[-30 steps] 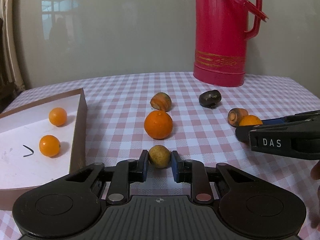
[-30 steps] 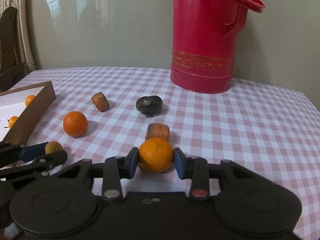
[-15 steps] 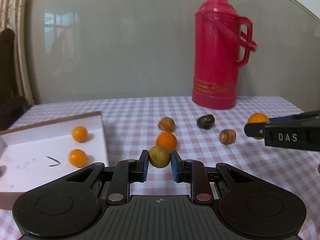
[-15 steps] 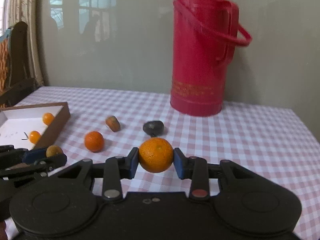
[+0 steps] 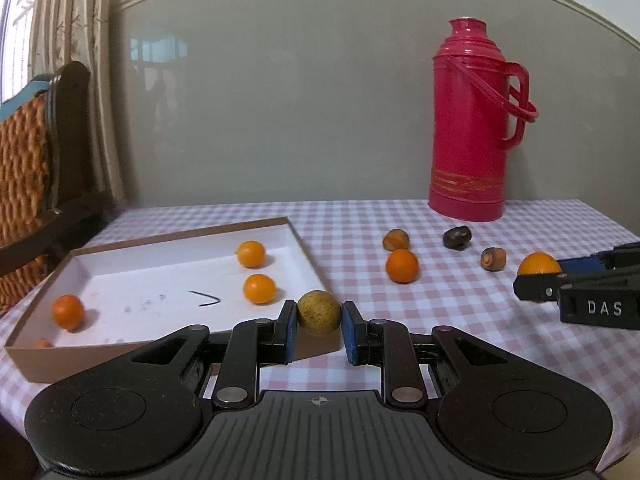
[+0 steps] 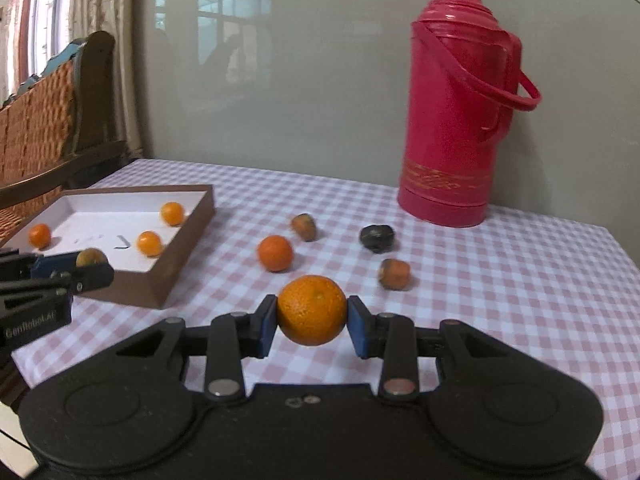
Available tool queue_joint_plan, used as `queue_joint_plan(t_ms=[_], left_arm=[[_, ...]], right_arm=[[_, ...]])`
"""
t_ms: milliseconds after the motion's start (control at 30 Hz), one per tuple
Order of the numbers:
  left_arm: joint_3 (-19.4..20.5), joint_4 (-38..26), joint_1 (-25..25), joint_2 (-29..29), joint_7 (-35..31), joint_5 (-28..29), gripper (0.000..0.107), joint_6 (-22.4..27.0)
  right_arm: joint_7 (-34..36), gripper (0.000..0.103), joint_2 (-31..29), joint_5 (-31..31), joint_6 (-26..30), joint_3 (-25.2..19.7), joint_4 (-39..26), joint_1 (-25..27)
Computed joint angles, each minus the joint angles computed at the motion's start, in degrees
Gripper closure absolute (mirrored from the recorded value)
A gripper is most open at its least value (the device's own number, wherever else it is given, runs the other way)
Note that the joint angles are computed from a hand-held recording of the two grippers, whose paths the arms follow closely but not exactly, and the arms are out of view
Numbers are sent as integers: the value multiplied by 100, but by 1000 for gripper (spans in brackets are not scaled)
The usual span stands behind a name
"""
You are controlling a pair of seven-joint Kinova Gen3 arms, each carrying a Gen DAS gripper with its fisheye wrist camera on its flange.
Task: Organize fruits
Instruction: 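Carry the lime and the large orange over the white box with both grippers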
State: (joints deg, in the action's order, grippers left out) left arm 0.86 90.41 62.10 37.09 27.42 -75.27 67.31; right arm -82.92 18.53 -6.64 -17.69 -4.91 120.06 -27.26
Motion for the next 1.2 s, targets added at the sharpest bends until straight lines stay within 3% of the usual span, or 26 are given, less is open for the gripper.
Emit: queue_joint_plan(t_ms=[767,1200], left_arm=[[353,619,406,-238,438,129,84,989],[670,1339,350,-588,1074,422,84,1728]], right_arm=[[383,75,-447,-352,-346,-238,677,-551],[101,75,-392,264,-541,-670,620,-611]])
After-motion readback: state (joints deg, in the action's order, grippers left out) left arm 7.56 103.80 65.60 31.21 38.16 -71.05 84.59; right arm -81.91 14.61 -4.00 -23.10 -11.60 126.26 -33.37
